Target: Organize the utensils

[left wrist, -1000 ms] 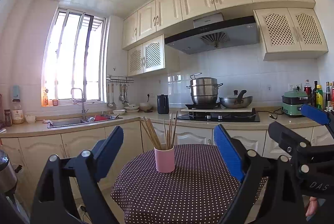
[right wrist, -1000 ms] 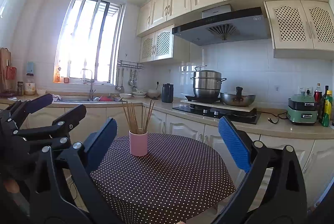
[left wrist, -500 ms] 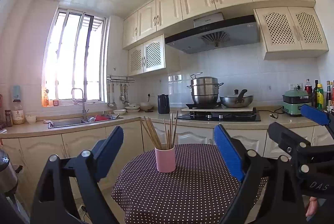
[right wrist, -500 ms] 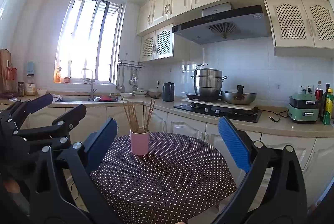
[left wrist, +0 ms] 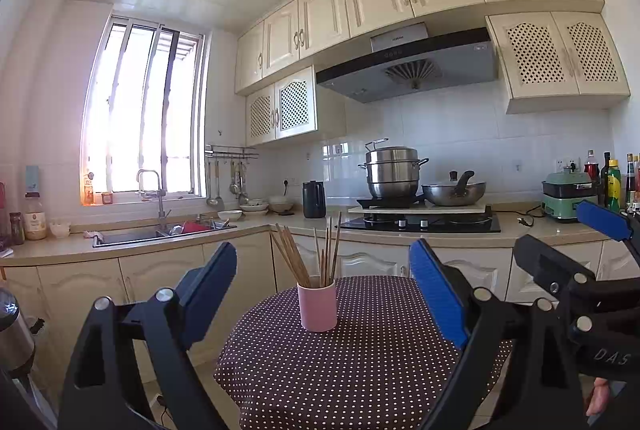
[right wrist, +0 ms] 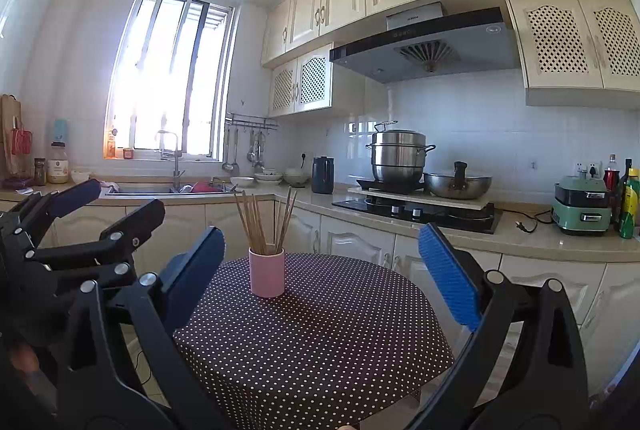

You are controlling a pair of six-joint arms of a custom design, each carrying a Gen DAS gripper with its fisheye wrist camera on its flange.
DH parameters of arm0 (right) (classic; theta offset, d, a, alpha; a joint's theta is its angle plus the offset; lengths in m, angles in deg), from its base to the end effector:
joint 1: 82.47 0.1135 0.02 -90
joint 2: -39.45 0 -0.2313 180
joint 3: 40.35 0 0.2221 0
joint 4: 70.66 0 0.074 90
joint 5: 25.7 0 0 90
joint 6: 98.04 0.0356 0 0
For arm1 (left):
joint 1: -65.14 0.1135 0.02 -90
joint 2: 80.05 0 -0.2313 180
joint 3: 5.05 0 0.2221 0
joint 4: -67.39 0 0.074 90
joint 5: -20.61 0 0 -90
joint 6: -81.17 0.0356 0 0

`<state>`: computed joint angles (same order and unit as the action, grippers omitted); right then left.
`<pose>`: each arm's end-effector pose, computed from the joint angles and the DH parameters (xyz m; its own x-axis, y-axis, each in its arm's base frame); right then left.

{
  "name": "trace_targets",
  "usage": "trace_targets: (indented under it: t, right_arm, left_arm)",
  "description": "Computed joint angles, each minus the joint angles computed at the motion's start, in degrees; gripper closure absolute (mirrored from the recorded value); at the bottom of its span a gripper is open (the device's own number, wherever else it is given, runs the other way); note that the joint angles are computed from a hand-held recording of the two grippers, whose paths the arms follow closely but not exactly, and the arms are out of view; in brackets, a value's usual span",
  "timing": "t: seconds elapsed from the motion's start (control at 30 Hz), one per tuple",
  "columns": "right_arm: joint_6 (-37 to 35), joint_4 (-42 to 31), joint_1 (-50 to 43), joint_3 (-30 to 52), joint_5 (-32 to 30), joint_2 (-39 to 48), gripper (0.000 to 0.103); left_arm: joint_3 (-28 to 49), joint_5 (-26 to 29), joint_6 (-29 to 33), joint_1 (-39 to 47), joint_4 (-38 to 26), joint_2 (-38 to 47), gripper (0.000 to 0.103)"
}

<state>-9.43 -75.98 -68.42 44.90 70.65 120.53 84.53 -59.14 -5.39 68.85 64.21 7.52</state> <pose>0.3065 0.0727 0.3560 -0.0162 -0.0289 -0.9995 -0.1344 0.9906 -0.0265 0.3409 0.0158 0.3502 -0.0135 0.0583 -0.9982 0.1149 0.9918 0.0564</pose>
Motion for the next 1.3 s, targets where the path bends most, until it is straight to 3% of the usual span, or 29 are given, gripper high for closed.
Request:
trace_targets:
  t: [1.3]
  right_arm:
    - [0.07,-0.16,0.83,-0.62,1.07,0.17,0.007]
  left_arm:
    - [0.59,-0.96,0.89,-0.27,-0.74,0.49,0.016]
